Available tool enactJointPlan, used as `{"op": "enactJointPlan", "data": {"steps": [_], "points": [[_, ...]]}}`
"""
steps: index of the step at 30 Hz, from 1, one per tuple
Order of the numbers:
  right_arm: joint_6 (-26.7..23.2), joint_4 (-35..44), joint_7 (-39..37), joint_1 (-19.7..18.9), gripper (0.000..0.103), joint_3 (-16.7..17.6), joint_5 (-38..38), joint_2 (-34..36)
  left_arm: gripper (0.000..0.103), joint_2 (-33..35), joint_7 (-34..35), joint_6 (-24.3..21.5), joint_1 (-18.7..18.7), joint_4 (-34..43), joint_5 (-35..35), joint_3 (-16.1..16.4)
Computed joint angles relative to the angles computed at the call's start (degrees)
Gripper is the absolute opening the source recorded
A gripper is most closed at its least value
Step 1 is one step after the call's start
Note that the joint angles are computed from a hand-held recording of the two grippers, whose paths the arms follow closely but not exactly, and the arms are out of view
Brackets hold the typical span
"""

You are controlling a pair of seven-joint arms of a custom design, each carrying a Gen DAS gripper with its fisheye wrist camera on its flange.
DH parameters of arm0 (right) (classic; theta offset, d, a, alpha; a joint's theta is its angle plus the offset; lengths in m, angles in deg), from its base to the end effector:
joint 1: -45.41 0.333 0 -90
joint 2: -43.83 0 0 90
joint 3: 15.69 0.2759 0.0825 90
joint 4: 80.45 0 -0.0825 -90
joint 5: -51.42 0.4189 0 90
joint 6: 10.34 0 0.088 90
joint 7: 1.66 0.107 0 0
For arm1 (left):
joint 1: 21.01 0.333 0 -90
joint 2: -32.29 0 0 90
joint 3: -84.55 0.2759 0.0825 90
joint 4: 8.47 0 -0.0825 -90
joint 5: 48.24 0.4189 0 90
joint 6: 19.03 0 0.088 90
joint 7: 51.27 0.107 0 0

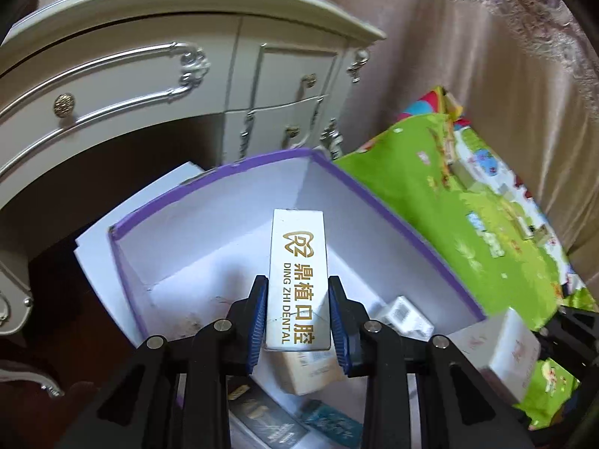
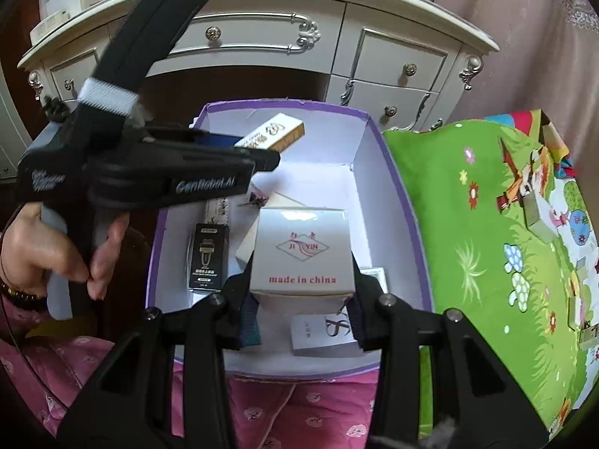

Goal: Organize rigid objects
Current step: 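Open both grippers to drop the boxes into the storage box, then move both grippers back over the play mat toward remaining boxes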

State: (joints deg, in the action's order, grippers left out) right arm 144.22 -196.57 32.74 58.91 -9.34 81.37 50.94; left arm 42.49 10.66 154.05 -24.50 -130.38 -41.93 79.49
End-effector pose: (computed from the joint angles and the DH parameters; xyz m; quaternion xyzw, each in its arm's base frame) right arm 0.6080 0.2004 0.3869 -0.8964 0.3128 -0.1510 0.2753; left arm 0.6244 -0.1010 0.3474 -0.7378 0.5769 -0.3046 0.1736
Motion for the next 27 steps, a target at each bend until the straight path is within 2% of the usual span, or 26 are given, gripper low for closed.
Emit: {"op": "enactJointPlan", "data": {"steps": [1, 2, 3, 4, 7, 13, 14, 15, 19, 20, 21, 22, 23, 25, 26, 27], "points": [[-0.20, 0.52, -0.69, -0.05, 0.045, 0.10, 0.13, 0.53, 0.042, 0.49, -0.24, -1.14, 0.85, 0.54, 0.31, -0.61], [-0.10, 0.24, -1.12, -0.12, 0.046, 0.24, 0.57, 0.36, 0.061, 0.55, -1.34, -1.99, 3.65, 0.69, 1.44, -3.15], [0.12, 0.18, -0.30, 0.02, 0.047, 0.09, -0.12, 0.47, 0.072, 0.73, -3.67, -2.96, 4.98, 1.02, 3.42, -4.20], [0.03, 0.34, -0.11, -0.06, 0.050, 0.06, -0.09, 0.62, 0.087, 0.56, -6.96, -3.41, 4.43, 1.00, 6.06, -3.26], [-0.38, 0.16, -1.72, -0.86, 0.061, 0.27, 3.01, 0.06, 0.088, -0.15, -12.67, -3.46, 2.88, 0.84, 11.94, -1.17], [2.42, -2.38, -5.04, -2.22, 0.070, -1.16, 10.14, -3.00, 0.088, 0.40, -14.78, -6.31, 2.65, 3.34, 18.47, -2.71], [2.72, -2.72, -5.63, -2.65, 0.071, -1.64, 11.69, -3.50, 0.088, 0.55, -14.31, -6.63, 1.70, 3.82, 18.46, -2.35], [3.04, -2.99, -5.98, -2.92, 0.072, -2.08, 12.66, -3.84, 0.088, 0.85, -14.27, -7.16, 2.60, 4.52, 19.46, -3.98], [7.61, -5.70, -7.71, -4.53, 0.080, -4.22, 16.47, -5.32, 0.088, 3.80, -6.04, -9.77, 1.68, 9.73, 16.34, -7.47], [9.33, -6.56, -7.54, -5.20, 0.081, -4.97, 17.27, -5.39, 0.088, 5.07, -1.41, -10.60, -0.41, 11.88, 13.92, -7.06], [10.38, -6.97, -6.70, -5.65, 0.082, -5.42, 17.09, -5.28, 0.088, 6.06, 0.42, -10.72, -0.71, 13.24, 13.90, -8.09], [11.99, -7.61, -4.51, -6.56, 0.082, -6.34, 16.22, -4.82, 0.089, 8.53, 4.11, -11.86, -0.37, 16.50, 13.55, -10.76], [12.42, -7.82, -3.26, -7.36, 0.082, -6.82, 15.80, -4.48, 0.089, 10.42, 7.45, -12.98, -1.20, 19.10, 11.92, -11.53], [13.21, -8.10, 1.99, -9.62, 0.082, -8.23, 14.07, -3.31, 0.089, 16.77, 15.83, -16.68, -2.04, 27.33, 9.51, -15.74], [13.32, -7.97, 4.79, -11.05, 0.082, -9.06, 13.63, -2.50, 0.089, 19.59, 19.01, -19.45, -3.31, 31.60, 8.07, -16.40], [13.19, -7.72, 6.13, -12.38, 0.082, -9.35, 13.73, -1.96, 0.089, 22.86, 22.84, -21.31, -6.54, 36.60, 5.76, -15.12]]}}
